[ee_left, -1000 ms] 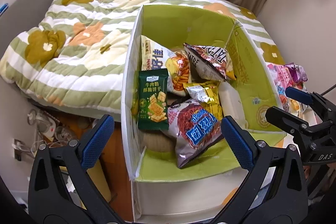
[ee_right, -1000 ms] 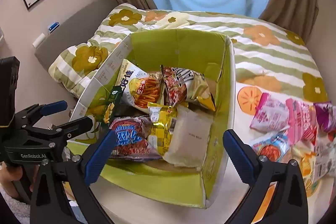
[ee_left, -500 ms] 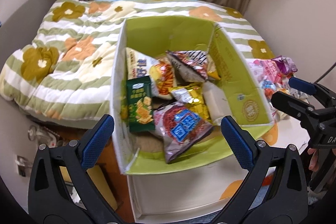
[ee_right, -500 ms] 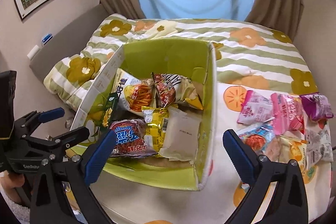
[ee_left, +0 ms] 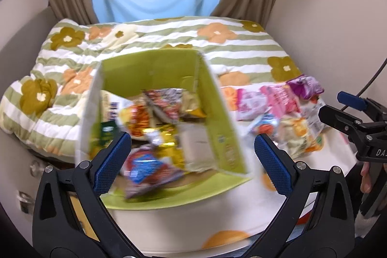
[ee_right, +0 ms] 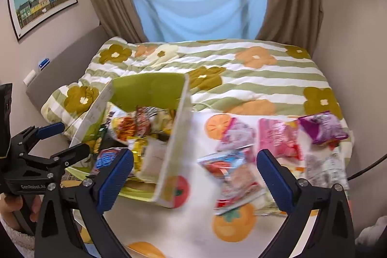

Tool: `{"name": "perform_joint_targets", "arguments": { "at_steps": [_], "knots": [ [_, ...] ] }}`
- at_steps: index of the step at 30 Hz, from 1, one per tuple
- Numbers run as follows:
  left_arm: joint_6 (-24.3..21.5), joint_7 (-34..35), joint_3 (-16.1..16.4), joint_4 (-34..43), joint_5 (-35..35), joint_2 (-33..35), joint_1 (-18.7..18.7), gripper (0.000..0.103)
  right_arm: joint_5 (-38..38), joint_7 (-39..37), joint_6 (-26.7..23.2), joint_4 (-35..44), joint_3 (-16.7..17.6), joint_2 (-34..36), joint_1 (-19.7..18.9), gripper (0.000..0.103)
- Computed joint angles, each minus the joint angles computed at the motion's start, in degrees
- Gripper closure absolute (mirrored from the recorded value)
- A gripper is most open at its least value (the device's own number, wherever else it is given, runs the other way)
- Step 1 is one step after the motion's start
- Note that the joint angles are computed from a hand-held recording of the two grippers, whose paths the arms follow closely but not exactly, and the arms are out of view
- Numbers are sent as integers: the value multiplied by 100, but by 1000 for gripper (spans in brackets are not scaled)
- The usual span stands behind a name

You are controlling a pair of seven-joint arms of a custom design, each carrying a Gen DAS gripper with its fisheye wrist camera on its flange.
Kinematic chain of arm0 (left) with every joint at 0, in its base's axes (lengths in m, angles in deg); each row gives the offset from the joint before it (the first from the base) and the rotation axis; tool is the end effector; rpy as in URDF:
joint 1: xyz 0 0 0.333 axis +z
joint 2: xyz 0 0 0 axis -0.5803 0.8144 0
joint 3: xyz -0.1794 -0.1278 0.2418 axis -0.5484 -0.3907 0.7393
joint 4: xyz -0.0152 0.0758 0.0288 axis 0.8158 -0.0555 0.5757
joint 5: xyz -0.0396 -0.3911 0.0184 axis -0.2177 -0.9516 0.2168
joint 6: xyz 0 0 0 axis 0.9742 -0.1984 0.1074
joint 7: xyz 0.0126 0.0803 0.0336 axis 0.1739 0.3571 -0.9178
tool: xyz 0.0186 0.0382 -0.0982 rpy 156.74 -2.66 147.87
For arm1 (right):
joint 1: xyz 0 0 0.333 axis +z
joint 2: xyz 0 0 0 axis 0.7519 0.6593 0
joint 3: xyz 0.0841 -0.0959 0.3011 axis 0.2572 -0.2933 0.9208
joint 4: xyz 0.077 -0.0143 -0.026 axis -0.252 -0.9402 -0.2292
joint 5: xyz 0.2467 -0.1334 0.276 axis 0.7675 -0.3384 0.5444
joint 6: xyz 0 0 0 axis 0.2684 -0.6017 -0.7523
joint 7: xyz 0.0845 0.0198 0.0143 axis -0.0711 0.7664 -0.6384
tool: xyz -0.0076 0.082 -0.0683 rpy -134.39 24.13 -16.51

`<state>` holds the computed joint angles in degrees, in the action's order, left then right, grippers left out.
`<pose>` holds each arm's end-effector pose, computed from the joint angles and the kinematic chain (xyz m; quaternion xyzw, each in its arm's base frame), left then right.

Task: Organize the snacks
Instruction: 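Move both tools back over the remaining snack bags on the sheet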

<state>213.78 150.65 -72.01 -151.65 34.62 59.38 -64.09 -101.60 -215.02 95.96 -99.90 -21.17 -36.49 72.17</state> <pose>0.5192 -0.4475 0.4834 -0.4205 0.8399 -0.3220 0.1185 0.3776 0.3119 0.4513 -0.5236 0.7621 -0.2605 0.2779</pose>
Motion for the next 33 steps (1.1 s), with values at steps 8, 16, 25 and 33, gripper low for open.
{"name": "perform_joint_targets", "arguments": {
  "at_steps": [8,16,25,33],
  "knots": [
    [-325,-1386,250,772,910,537,-955,2,617,-917,460,-1351,-334,-1328,-273,2],
    [-881,-2455,413,1795,1201,1477,-1629,2,1112,-1888,1192,-2249,-538,-1869,-766,2],
    [-1673,-3105,475,3013,973,2593,-1821,2,1559,-2268,2266,-2787,-321,-1517,-1519,2],
    [-2237,-2573,325,4226,541,3549,-1767,2,1163,-1773,2341,-2693,126,-930,-1915,2]
  ]
}}
